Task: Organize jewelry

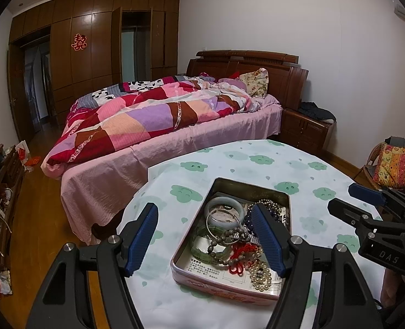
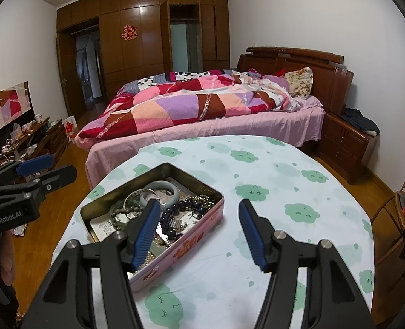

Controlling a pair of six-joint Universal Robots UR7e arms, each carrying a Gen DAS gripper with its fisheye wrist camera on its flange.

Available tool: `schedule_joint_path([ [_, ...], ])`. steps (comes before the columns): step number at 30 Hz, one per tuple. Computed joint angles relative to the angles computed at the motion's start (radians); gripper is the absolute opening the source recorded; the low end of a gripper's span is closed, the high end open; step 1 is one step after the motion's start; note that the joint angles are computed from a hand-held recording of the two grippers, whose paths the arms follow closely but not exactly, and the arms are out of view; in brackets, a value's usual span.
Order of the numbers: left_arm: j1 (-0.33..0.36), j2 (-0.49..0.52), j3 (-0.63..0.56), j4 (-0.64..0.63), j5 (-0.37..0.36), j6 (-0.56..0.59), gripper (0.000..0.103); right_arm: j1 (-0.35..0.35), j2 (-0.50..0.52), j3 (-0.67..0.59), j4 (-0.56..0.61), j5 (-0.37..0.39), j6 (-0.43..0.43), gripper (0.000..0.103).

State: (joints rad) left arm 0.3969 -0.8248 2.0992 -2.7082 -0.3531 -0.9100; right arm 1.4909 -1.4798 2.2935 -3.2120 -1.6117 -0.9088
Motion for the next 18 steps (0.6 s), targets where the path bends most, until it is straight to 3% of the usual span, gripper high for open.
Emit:
schedule_joint_path([
  [12, 0.008, 0.000, -0.002, 0.027, -0.004, -0.024, 0.071, -0.003, -0.002, 0.001, -0.001, 0.002, 0.003, 0.063],
  [15, 0.010, 0.003, -0.009, 0.041, -0.001, -0.026, 0.083, -0.003, 0.000, 0.001, -0.004, 0.002, 0.002, 0.063],
  [18, 0.009, 0.007, -0.015, 0.056, 0.008, -0.028, 0.084, -0.004, -0.001, 0.000, -0.002, 0.002, 0.001, 0.063],
])
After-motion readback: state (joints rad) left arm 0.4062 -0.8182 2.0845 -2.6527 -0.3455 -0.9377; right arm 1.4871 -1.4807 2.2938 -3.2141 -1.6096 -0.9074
